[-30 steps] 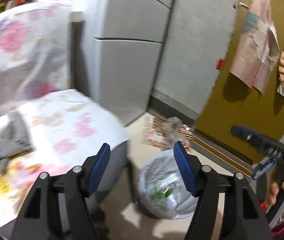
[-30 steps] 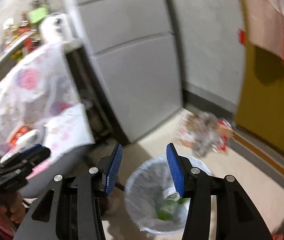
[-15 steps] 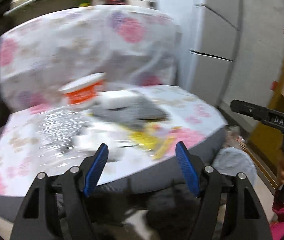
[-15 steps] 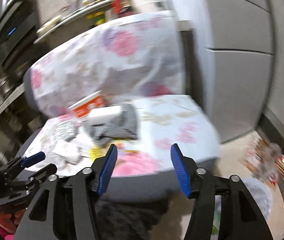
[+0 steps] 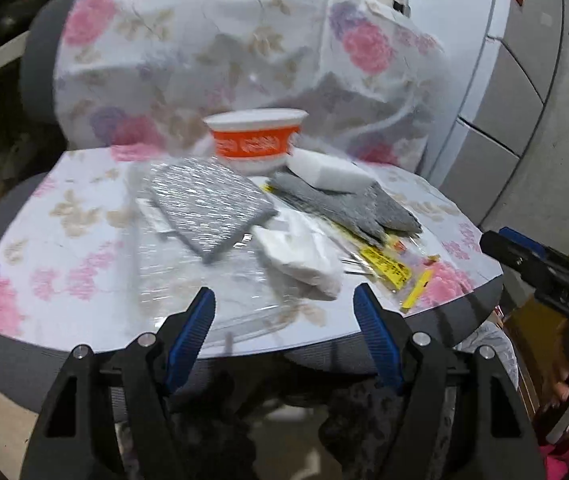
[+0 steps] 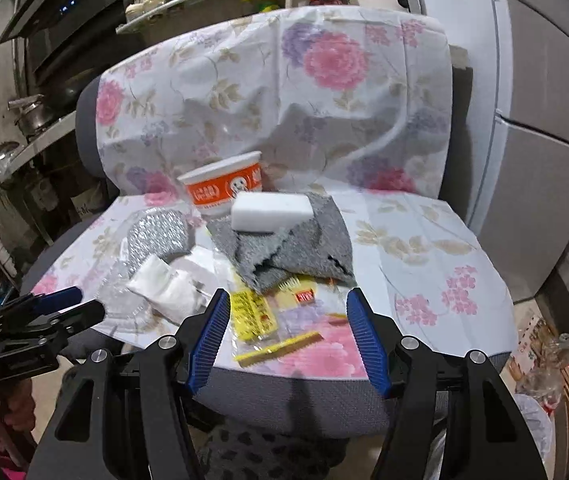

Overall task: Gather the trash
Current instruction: 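Move both tools back over the chair, then grasp the white tissue with the left tool while the right tool grasps the white sponge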

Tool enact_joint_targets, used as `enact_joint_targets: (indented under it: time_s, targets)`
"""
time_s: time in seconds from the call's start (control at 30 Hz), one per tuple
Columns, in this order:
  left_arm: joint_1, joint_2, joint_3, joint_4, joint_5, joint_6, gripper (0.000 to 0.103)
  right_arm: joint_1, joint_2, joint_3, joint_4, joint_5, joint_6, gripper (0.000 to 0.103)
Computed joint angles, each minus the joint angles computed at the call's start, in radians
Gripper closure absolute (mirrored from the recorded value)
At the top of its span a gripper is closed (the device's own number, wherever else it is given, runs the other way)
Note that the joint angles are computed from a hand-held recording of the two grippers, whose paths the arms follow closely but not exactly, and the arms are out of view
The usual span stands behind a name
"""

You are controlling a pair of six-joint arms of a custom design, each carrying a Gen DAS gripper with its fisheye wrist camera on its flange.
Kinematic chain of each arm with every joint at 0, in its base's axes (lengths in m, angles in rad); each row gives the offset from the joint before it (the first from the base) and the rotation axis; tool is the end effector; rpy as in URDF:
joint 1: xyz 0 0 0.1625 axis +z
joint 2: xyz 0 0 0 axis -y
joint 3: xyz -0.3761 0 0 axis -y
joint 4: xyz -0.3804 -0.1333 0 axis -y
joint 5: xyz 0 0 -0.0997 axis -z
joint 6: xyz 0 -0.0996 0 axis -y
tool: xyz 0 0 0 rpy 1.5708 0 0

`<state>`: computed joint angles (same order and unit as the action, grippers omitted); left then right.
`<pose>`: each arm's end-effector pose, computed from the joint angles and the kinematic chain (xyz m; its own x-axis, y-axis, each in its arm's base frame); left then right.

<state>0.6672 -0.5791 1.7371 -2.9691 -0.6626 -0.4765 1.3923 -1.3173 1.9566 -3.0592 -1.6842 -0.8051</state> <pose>-0.3236 -0.5246 -0.0159 -0.8192 0.0506 -0.5713 0.4358 0.7025 -0.5627 0.0243 -0.5528 0.3091 -0.7518 -0.2885 0.5930 -0.6127 0.6380 -0.4664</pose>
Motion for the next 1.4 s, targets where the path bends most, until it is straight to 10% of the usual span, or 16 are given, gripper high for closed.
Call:
enact_joint_targets:
  time_s: [0.37, 0.63, 0.87, 1.2, 1.4]
  targets:
    - [0.083, 0.101, -0.176, 0.091, -0.051, -0.012, 0.053, -0.054, -0.020, -0.014, 0.007, 0.034, 0.017, 0.041]
    - [0.078, 0.116, -0.189, -0.002, -0.040, 0.056, 0.100, -0.061, -0.019, -0.018, 0.000, 0.038, 0.019, 0.041]
    - [0.042, 0.077, -0.134, -0.175, -0.019, 0.160, 0.101, -0.038, -0.016, -0.009, -0.032, 0.008, -0.003, 0.030]
    - [0.011, -0.048, 0.008, -0.181, 0.222, 0.103, 0.101, 0.006, 0.045, -0.052, 0.000, -0.029, -0.006, 0.030]
    - [0.051, -0.072, 0.031, -0.169, 0.200, 0.070, 0.101, 0.050, 0.152, -0.143, 0.017, -0.056, -0.022, 0.027]
